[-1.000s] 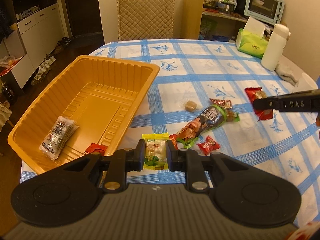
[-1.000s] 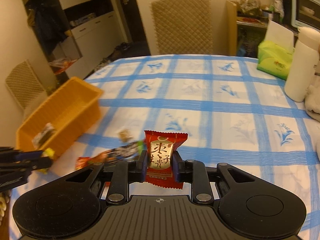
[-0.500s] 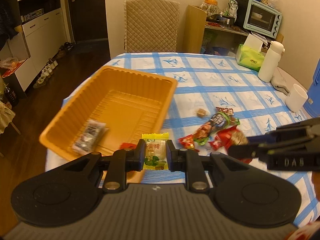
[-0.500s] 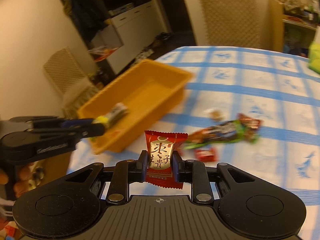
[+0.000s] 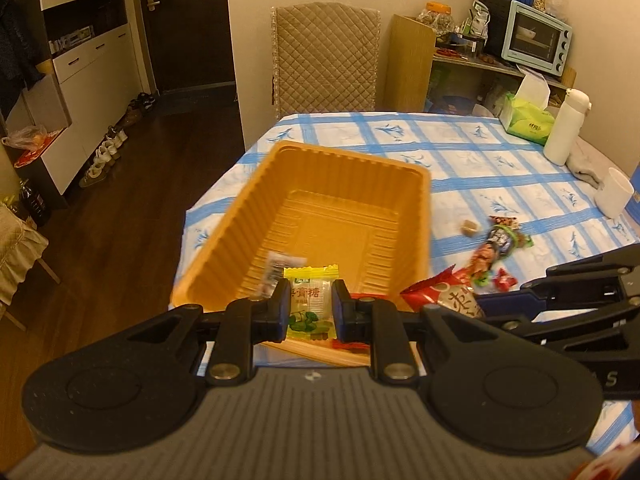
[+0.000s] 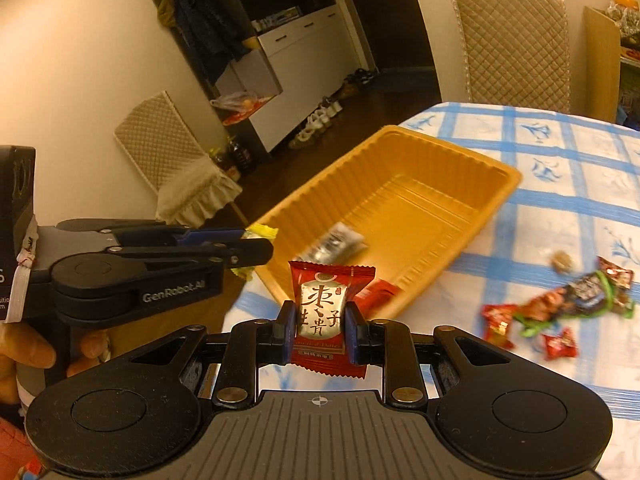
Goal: Organize snacks
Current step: 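Carry both packets over the orange tray and lower them inside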
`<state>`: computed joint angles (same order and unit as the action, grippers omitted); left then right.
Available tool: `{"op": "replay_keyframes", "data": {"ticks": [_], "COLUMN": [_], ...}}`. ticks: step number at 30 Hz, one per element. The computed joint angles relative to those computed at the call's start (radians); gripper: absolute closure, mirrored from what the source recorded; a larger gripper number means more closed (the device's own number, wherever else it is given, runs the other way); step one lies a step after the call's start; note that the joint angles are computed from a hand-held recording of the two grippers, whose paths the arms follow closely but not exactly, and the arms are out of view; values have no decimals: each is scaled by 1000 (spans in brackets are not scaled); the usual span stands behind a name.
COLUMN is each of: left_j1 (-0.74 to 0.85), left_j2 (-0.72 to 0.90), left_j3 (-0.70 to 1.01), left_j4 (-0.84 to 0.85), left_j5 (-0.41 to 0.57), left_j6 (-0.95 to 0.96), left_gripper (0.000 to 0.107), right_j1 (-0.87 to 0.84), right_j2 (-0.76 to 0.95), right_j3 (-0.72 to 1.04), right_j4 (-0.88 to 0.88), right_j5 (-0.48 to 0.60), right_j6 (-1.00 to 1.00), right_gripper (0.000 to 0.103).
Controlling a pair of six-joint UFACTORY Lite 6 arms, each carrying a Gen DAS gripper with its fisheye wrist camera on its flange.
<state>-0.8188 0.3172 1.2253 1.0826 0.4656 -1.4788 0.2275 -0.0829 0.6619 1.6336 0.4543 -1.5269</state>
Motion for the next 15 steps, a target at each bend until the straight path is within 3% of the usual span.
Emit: {"op": "replay_keyframes", "data": {"ticks": [9, 15], "left_j1": [158, 229], "left_j2": [42, 143], "left_j3": [27, 136], "left_j4": [-61, -239], "left_j5": [-154, -221], "left_j6": [204, 448], "left_gripper": [88, 88], "right_j1": [167, 194], "right_j2": [199, 324], "right_j3": [164, 270], "right_j4": [332, 625], "right_j5": [-186, -276], "right_j6": [-173, -411], "right_gripper": [78, 78]}}
